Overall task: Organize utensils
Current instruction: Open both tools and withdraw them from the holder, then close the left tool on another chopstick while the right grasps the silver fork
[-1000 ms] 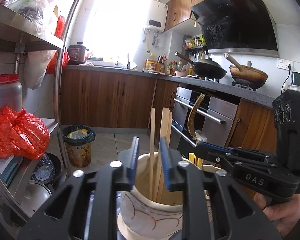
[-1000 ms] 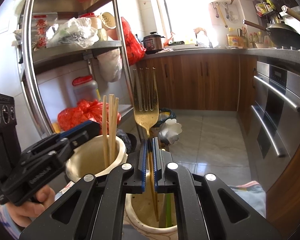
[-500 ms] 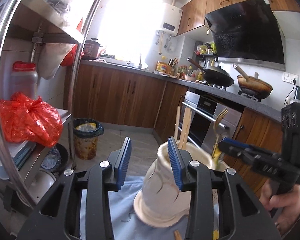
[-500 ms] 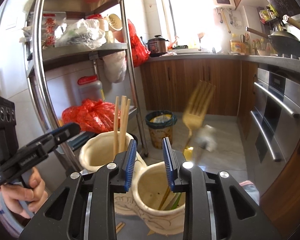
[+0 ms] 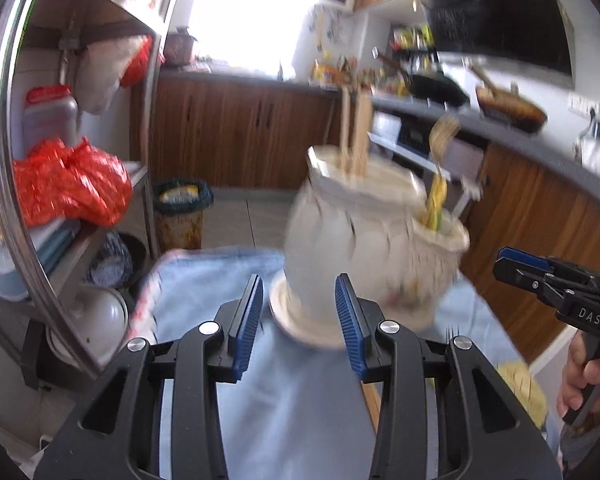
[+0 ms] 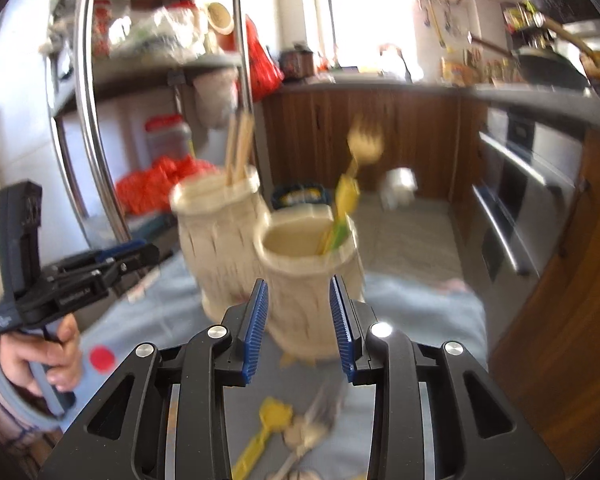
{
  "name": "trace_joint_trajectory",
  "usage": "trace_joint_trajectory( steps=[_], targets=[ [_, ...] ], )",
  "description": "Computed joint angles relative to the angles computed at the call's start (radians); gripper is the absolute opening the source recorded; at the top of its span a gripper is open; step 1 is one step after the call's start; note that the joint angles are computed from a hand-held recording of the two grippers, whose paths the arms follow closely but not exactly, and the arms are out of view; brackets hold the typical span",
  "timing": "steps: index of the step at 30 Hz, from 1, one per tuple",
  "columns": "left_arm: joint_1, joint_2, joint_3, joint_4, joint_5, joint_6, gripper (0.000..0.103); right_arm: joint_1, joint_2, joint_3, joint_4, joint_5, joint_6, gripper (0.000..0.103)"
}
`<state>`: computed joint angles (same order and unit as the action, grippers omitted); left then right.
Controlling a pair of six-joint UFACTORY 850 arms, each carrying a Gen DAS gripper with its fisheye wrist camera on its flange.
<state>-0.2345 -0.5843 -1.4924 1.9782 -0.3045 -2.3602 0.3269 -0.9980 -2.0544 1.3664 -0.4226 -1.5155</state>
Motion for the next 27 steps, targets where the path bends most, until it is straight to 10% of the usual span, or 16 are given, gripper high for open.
trace_joint_trajectory(
  steps=[13,27],
  targets=[
    [-0.048,-0.023,0.016,-0.552,0.109,0.592,0.038,-0.008,0.009,0.101,-0.32,-0.004,0.301,0.035],
    [-0.07,-0.068,-0.055,-1.176,0.043,1.273,0.038,0.002,-0.013,0.081,-0.476,-0.024,0.434,0.04]
  ],
)
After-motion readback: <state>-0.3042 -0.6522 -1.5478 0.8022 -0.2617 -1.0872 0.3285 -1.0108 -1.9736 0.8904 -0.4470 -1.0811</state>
